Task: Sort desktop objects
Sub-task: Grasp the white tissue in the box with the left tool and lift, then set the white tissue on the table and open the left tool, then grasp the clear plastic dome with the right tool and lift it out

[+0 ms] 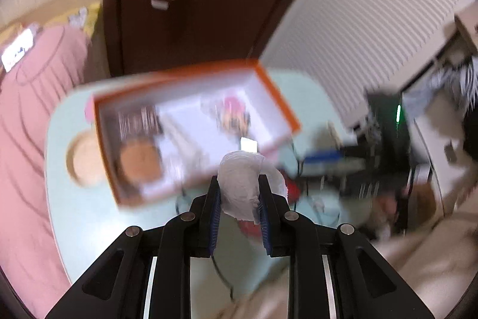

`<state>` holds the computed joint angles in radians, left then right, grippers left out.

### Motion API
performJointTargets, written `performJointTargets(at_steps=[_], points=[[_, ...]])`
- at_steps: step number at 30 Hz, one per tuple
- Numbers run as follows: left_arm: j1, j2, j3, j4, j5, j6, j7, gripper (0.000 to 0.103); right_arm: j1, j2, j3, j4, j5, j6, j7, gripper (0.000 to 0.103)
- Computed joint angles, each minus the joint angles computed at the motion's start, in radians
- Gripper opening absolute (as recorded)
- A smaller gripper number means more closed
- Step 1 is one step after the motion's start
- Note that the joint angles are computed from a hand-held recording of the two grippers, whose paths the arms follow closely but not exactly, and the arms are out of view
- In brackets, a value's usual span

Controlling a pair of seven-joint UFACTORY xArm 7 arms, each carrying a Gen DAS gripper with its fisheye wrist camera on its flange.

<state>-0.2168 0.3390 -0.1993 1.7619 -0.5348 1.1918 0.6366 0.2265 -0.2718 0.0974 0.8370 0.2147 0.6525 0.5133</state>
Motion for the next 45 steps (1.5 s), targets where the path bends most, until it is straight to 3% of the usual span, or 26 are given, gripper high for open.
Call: performJointTargets(at_steps=[4,8,10,12,13,14,20,28,30,31,38,45], points=[[-0.003,-0.037,0.02,-0.135,0.03,-0.05,-0.022,0.021,-0.001,0.004,0.01,0.018,-0.014,-0.001,0.025,0.057],[-0.023,-0.045,0.025,-0.223,0.069,-0.195,-0.066,0.023,-0.013,0.023,0.017,0.076,-0.064,0.017,0.049,0.057],[-0.031,-0.064,0.023,-0.268,0.079,-0.286,-0.082,0.036,-0.022,0.046,0.021,0.128,-0.107,0.029,0.049,0.057],[-0.035,-0.097,0.016,-0.32,0.085,-0.386,-0.063,0.075,-0.029,0.092,0.024,0.199,-0.157,0.041,0.039,0.057],[-0.036,-0.115,0.012,-0.349,0.081,-0.441,-0.045,0.078,-0.031,0.111,0.022,0.228,-0.171,0.048,0.026,0.057],[-0.036,-0.131,0.008,-0.372,0.073,-0.488,-0.024,0.08,-0.031,0.143,0.018,0.27,-0.18,0.062,0.006,0.057],[-0.021,-0.162,0.001,-0.408,0.005,-0.563,0.076,0.083,-0.029,0.398,0.003,0.57,-0.198,0.203,-0.101,0.057],[-0.006,-0.162,0.016,-0.419,-0.013,-0.54,0.053,0.083,0.006,0.716,-0.041,0.945,-0.303,0.488,-0.124,0.057],[-0.001,-0.154,0.016,-0.41,-0.025,-0.533,0.053,0.083,0.012,0.767,-0.046,1.013,-0.313,0.555,-0.143,0.043],[0.002,-0.149,0.015,-0.404,-0.034,-0.53,0.054,0.083,0.016,0.8,-0.047,1.057,-0.317,0.604,-0.158,0.042],[0.015,-0.135,0.011,-0.381,-0.073,-0.513,0.049,0.083,0.01,0.795,-0.041,1.048,-0.279,0.583,-0.216,0.039],[0.016,-0.133,0.019,-0.365,-0.046,-0.535,0.027,0.083,-0.065,0.525,-0.003,0.741,-0.08,0.344,-0.26,0.039]])
